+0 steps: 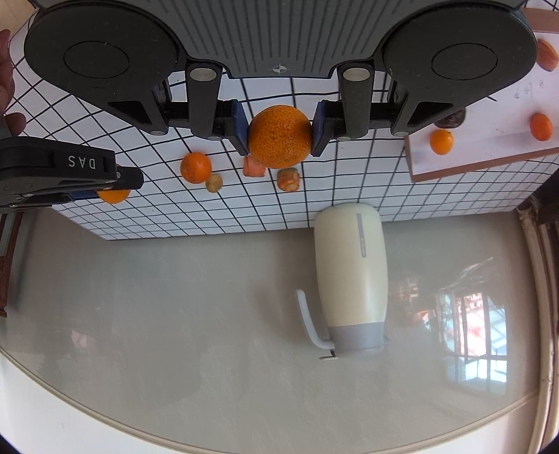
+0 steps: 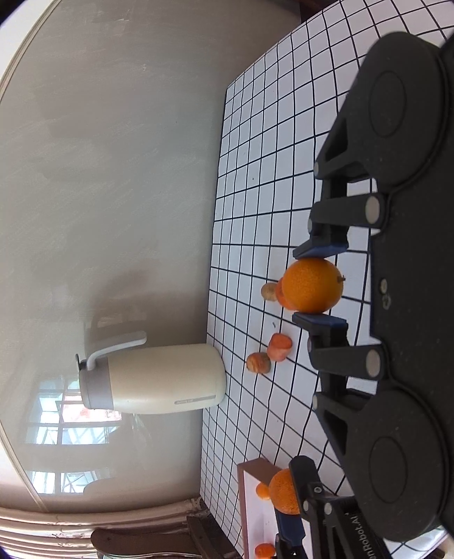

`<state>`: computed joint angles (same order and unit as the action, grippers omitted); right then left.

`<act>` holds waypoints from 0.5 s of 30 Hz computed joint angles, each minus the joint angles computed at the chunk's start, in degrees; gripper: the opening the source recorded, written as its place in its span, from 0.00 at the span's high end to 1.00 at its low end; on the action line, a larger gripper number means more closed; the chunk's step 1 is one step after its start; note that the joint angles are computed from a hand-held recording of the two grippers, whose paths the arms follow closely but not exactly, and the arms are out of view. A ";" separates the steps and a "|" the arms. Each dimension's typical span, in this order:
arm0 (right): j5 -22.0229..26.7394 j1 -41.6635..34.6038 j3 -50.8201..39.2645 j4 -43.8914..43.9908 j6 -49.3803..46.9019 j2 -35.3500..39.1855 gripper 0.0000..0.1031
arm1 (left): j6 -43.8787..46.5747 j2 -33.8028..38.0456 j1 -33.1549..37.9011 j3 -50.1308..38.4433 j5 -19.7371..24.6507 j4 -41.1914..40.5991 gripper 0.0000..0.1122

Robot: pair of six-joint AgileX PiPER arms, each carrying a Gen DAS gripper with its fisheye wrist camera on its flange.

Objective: Organize fruits
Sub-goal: 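Carry both held oranges over the white box tray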

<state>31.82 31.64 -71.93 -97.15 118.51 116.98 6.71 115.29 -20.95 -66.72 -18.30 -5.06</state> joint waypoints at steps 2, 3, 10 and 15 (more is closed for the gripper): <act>0.52 1.19 0.34 -0.21 0.51 -0.45 0.77 | -0.55 -0.97 0.68 1.54 -0.64 0.68 0.67; 0.80 1.89 0.24 -0.22 0.38 -0.57 0.77 | -0.85 -1.53 0.96 2.49 -1.21 0.97 0.67; 1.37 5.81 -1.84 0.12 -2.33 -0.64 0.77 | -2.43 -6.28 4.11 10.94 -5.87 3.81 0.67; 0.76 7.27 -4.75 0.26 -4.11 0.58 0.77 | -3.97 -8.62 7.65 14.78 -8.17 5.75 0.67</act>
<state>32.58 38.91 -76.68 -96.89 114.39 117.55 2.73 106.67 -13.30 -51.93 -26.47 0.69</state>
